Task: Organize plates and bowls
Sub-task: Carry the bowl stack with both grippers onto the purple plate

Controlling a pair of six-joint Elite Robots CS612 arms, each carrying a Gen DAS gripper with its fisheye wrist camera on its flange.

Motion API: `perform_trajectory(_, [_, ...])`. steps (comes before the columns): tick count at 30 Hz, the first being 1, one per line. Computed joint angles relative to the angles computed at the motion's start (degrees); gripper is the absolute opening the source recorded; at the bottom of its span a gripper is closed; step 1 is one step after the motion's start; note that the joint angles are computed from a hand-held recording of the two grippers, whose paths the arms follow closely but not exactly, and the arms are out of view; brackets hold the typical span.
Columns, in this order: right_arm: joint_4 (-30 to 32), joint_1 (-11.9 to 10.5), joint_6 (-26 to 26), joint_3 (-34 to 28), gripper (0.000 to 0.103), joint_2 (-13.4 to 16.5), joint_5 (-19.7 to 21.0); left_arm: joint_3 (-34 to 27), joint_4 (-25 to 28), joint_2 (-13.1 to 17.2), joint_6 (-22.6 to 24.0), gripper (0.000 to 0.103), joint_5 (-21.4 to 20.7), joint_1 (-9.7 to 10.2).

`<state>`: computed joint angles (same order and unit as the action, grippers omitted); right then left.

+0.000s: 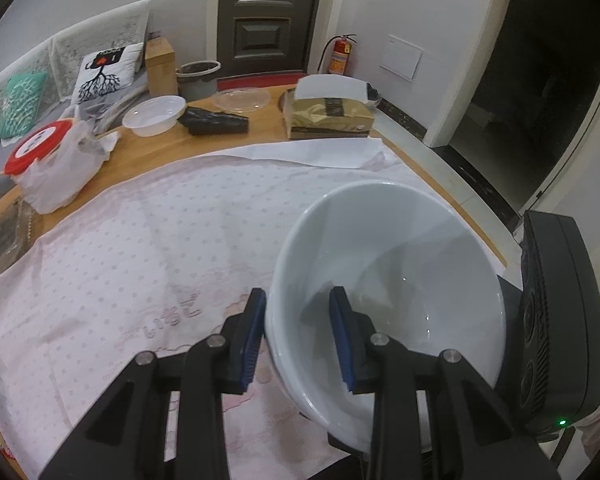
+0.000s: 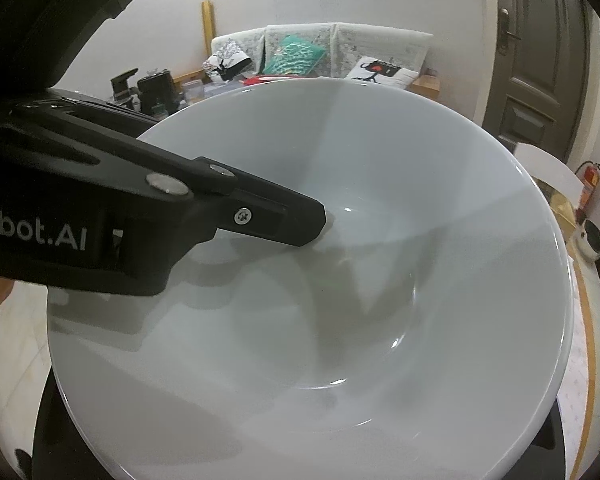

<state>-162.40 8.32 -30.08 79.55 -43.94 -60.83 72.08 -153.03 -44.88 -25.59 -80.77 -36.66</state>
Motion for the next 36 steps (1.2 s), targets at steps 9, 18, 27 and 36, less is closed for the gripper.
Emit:
perform_trajectory(9, [0.4, -2.2, 0.2, 1.2, 0.101, -0.7, -0.3, -5.1, 3.0, 2.8, 1.1, 0.028, -0.7, -1.10])
perform_trajectory(18, [1.2, -4.1, 0.4, 1.6, 0.101, -0.9, -1.1, -10.0, 5.6, 5.8, 1.9, 0.028, -2.1, -1.92])
perform_trajectory(27, [2.6, -5.6, -0.1, 2.8, 0.101, -1.6, -2.7, -14.9, 7.7, 9.0, 1.9, 0.028, -4.3, -2.48])
perform_trajectory(36, [4.4, -6.8, -0.2, 2.7, 0.101, -1.4, -4.4, -19.4, 9.7, 12.0, 1.8, 0.028, -6.4, -2.89])
